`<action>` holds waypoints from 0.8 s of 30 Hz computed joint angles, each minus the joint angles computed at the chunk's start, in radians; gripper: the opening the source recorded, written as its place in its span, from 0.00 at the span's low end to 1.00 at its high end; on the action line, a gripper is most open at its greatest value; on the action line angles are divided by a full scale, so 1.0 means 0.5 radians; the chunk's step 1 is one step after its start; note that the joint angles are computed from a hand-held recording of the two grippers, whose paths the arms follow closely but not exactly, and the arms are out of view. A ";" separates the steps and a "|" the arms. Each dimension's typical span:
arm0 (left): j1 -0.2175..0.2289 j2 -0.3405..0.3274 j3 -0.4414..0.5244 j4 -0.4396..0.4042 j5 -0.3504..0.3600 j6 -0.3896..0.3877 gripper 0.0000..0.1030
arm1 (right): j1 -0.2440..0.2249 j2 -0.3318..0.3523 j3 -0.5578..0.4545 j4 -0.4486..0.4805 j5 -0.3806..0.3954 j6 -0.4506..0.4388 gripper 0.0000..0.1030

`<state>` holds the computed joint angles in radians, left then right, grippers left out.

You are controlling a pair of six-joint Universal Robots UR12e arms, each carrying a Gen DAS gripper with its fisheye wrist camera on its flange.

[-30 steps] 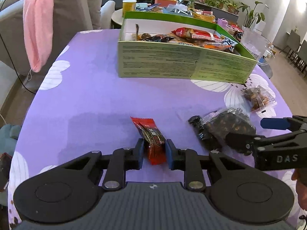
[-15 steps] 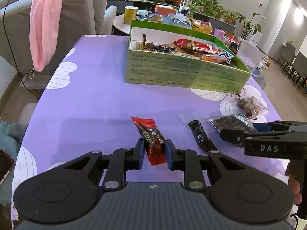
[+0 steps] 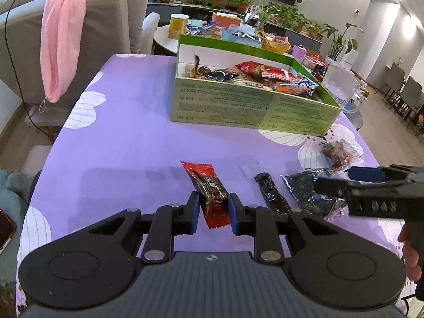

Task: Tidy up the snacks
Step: 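Grasp the red candy with the left tool while the right grasps the dried-fruit bag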

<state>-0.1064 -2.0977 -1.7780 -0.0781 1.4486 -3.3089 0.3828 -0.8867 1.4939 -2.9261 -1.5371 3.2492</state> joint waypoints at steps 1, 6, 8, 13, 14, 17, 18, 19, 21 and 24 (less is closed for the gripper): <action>0.003 0.001 -0.004 0.004 -0.002 0.000 0.21 | 0.004 -0.006 0.018 -0.020 -0.023 -0.043 0.85; 0.001 -0.004 0.002 0.002 -0.006 -0.008 0.21 | -0.019 -0.058 0.092 0.015 0.092 -0.172 0.85; 0.000 -0.008 0.002 0.001 -0.010 -0.011 0.21 | -0.019 -0.064 0.105 0.020 0.148 -0.183 0.85; 0.000 -0.009 0.000 -0.014 -0.007 -0.017 0.21 | -0.017 -0.071 0.132 -0.018 0.559 -0.366 0.84; 0.001 -0.007 -0.002 -0.012 0.000 -0.020 0.21 | -0.027 -0.077 0.140 -0.014 0.703 -0.430 0.84; 0.007 0.003 -0.017 0.008 0.028 -0.036 0.21 | -0.018 -0.102 0.171 -0.072 0.763 -0.651 0.85; 0.010 0.007 -0.022 0.013 0.039 -0.042 0.21 | -0.010 -0.111 0.185 -0.118 0.688 -0.701 0.85; 0.012 0.009 -0.025 0.016 0.044 -0.048 0.21 | -0.007 -0.117 0.194 -0.157 0.612 -0.724 0.85; 0.017 0.012 -0.032 0.020 0.049 -0.059 0.21 | -0.021 -0.122 0.208 -0.243 0.503 -0.732 0.85; 0.017 0.010 -0.031 0.010 0.045 -0.063 0.21 | -0.063 -0.094 0.177 -0.253 0.472 -0.872 0.85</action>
<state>-0.0979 -2.0926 -1.7932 -0.0732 1.4712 -3.3407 0.3511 -0.9337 1.5826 -3.0525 -1.3009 2.8134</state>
